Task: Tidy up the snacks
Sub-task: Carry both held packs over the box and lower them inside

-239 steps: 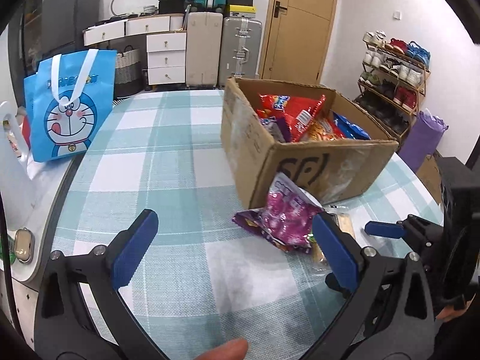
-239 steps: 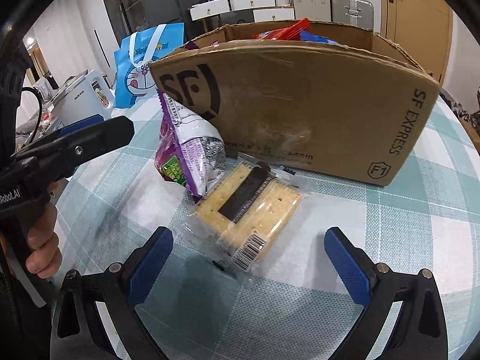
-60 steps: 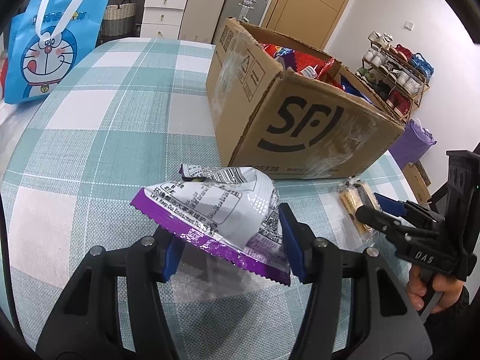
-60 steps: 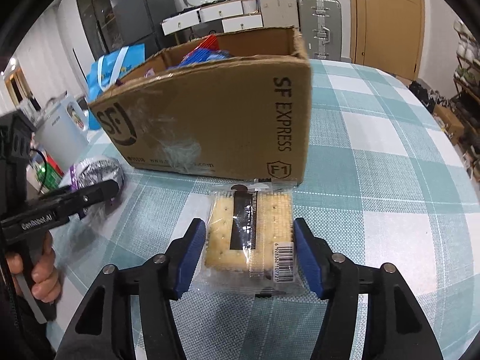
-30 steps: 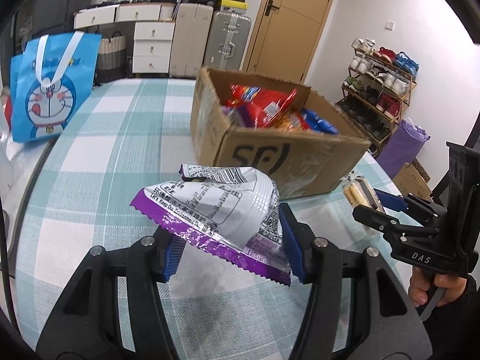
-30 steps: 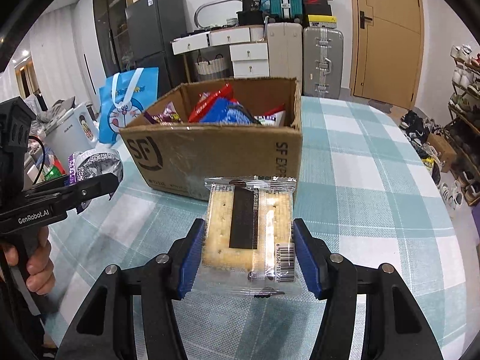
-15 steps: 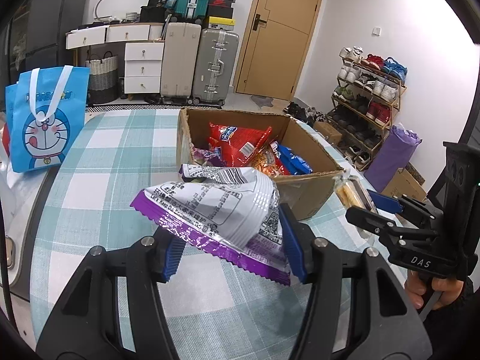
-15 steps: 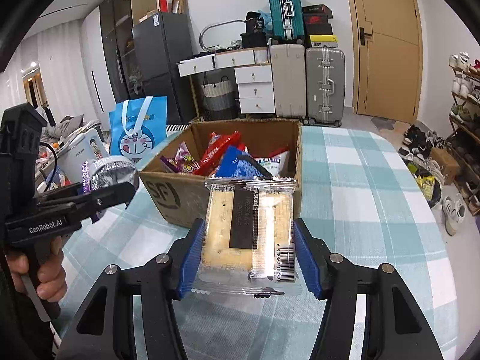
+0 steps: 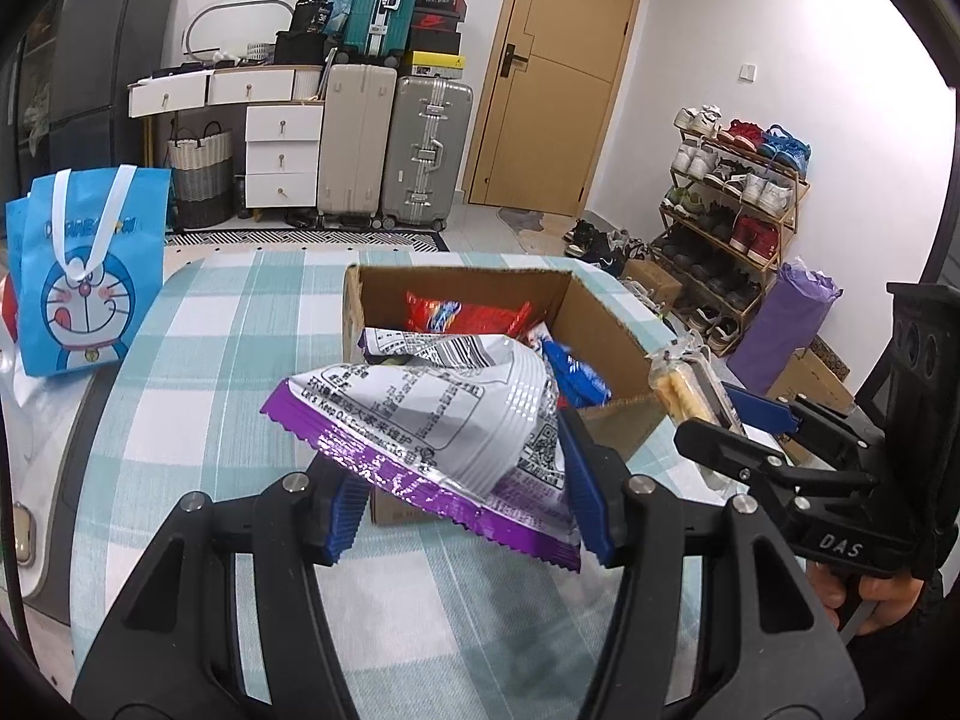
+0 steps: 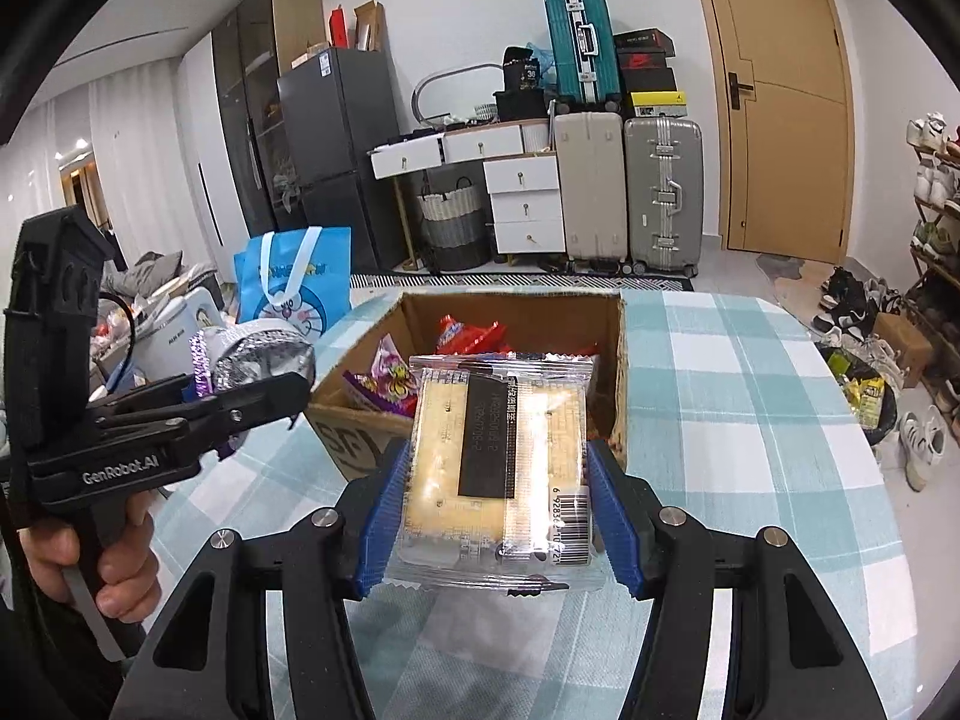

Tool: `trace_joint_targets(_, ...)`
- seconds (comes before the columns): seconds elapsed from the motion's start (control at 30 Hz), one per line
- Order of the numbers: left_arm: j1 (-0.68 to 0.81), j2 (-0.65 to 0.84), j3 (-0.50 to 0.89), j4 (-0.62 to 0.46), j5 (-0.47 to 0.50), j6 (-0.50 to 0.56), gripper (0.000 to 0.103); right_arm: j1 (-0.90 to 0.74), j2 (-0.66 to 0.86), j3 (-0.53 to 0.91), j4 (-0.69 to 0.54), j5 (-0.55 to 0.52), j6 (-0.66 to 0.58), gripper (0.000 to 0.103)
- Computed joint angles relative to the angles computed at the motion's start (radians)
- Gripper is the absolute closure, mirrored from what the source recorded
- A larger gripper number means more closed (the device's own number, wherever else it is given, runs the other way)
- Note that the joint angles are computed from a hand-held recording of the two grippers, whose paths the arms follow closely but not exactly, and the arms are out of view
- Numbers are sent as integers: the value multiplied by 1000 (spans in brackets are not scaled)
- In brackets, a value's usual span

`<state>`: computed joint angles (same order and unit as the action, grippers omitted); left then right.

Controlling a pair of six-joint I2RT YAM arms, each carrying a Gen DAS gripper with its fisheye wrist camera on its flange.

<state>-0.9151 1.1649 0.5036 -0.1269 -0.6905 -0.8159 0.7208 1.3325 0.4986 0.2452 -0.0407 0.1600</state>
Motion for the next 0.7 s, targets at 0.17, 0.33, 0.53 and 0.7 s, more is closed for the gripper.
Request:
trace_joint_targets(0.17,74,51,39,40,33,63,49,-16,42,38,34,-27,-2,45)
trace_joint_targets(0.33,157,122,73,89,79,102,49,-41,114,96,51,-63,15,45)
trace_joint_targets(0.53,220,230,124,147,115,132,49,-53,201,171,68,-90,17,45)
trace_joint_targets(0.7,247,296,159,184,116,167,49,-53,259,215,76,-91,18,45)
